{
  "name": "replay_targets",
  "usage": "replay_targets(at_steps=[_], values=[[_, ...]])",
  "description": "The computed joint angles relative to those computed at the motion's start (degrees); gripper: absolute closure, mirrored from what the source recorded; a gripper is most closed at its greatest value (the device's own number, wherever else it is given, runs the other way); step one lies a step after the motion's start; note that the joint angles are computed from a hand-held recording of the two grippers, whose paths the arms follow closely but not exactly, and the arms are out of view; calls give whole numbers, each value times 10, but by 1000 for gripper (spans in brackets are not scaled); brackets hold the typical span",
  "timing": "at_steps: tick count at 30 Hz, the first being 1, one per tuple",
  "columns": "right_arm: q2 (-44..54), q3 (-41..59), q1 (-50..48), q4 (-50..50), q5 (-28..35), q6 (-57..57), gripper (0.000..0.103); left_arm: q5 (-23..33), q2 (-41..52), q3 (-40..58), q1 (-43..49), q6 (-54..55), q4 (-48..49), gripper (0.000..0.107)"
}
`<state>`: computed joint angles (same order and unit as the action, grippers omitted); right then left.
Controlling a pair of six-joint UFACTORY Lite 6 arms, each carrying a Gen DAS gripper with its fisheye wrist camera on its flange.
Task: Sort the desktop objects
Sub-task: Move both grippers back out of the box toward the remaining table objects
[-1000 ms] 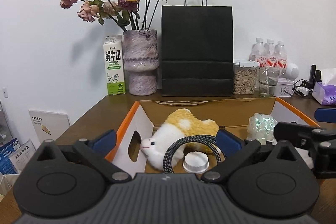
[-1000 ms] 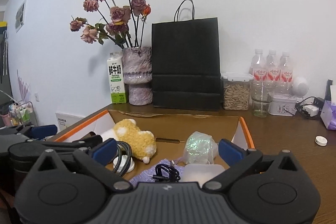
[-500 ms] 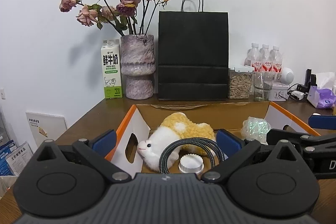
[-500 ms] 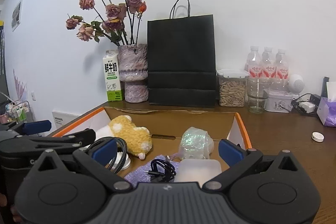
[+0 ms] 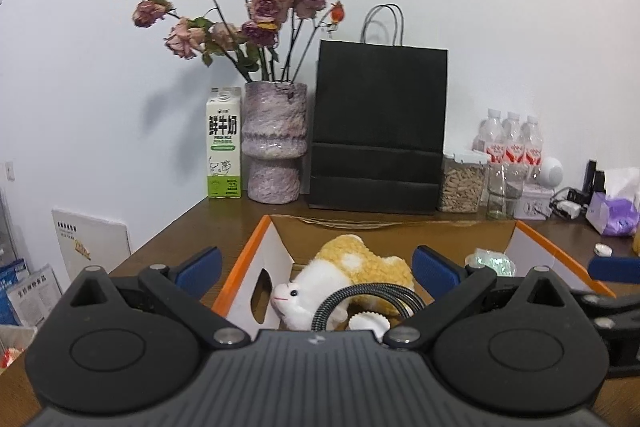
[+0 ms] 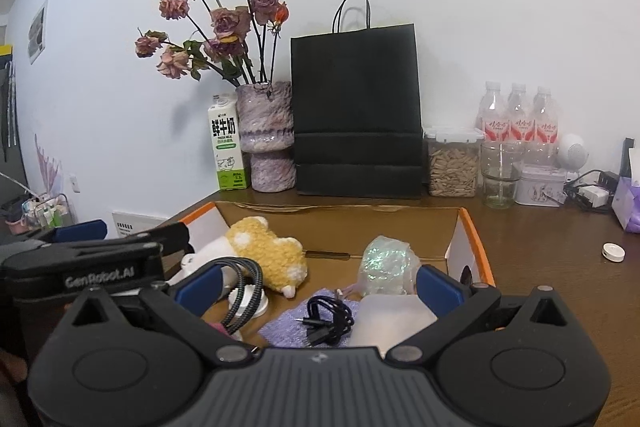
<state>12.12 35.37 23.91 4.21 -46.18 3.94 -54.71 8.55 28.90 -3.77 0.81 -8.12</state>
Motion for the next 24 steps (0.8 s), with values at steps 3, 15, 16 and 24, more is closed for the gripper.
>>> replay_targets(at_steps=[3,15,16,24], values=[[-27,-17,15,30,11,-23,0,12,-29,-14,14,-15,19,4],[-149,-86,101,190,75,-135,0,62,-194,-122,112,-45,110,4],[-156,-92,110,205,78,-144,0,67,-206,-130,123,-51,121,4],[-204,-135,167,301,97,-203,0,108,-300,-188,225,-107,253,4]])
